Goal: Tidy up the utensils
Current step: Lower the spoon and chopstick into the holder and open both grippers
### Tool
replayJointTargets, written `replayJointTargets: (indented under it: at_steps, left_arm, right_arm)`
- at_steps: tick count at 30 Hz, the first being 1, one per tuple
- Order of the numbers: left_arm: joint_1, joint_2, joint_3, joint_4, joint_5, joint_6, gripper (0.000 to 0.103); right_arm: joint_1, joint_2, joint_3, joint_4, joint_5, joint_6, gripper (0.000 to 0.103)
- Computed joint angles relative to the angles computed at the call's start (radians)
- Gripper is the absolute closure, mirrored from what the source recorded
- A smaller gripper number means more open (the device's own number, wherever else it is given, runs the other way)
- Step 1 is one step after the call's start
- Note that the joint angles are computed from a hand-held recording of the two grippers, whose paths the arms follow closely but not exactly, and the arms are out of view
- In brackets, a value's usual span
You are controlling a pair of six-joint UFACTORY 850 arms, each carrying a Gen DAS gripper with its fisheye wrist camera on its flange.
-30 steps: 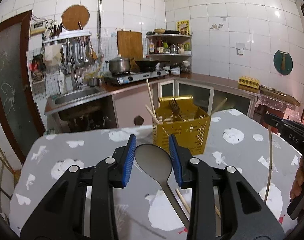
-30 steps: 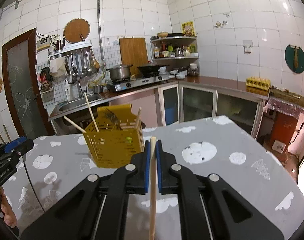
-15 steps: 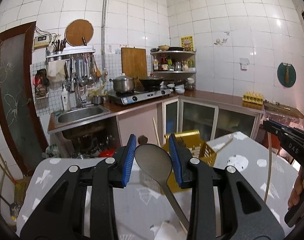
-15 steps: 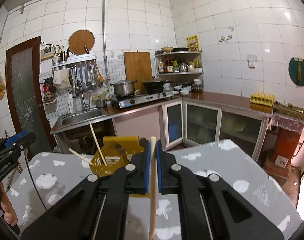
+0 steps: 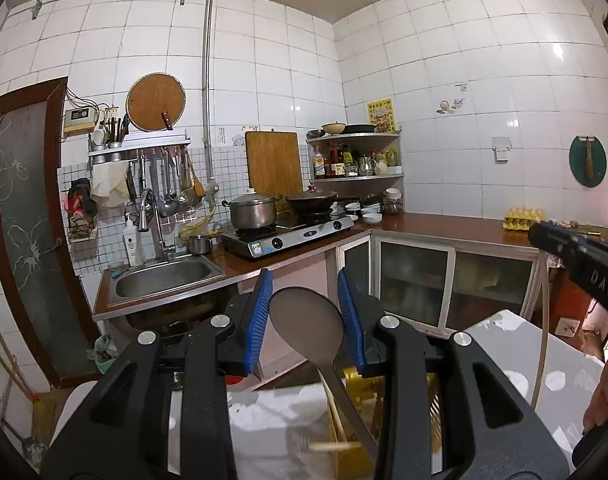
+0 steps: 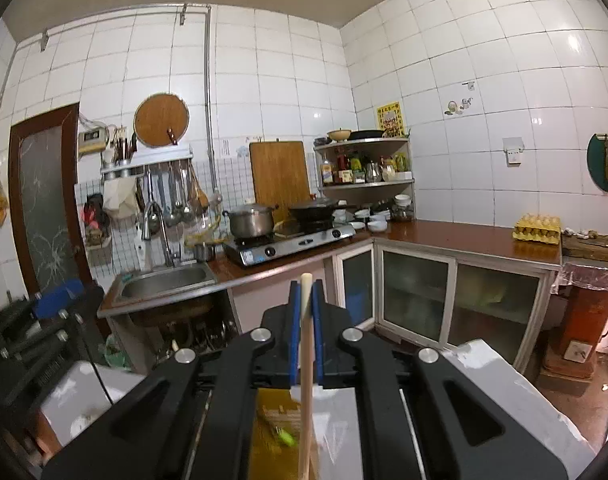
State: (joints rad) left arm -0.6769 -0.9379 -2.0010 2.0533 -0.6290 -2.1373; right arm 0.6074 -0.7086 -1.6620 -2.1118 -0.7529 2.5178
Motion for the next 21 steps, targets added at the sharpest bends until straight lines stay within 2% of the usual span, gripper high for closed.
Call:
replayJointTargets:
  at_steps: [8,13,18,21]
  left_arm:
    - [0.021,-0.238,-0.355,-0.165,0.051,0.246,0.070]
    - [0.029,-0.361,-0.539,-0.275,0.057,0.375,0.070]
    - [0.032,-0.435,-0.650,-0.321,0.034,0.445,0.070]
    - [0.035,-0.442,-0.653,-0.324,0.035,0.433,0.070]
  right_arm:
    - [-0.027,-0.166,-0.240,0.001,-0.003,-0.026,0.097]
    - [-0.033,-0.249,-0.344,0.006,-0.053,-0.038,0.097]
    - [-0.031,-0.311,-0.417,0.016,-0.084,-0.074,0.097]
    - [-0.025,-0.336,-0.445,0.032,-0.073,-0.109,0.097]
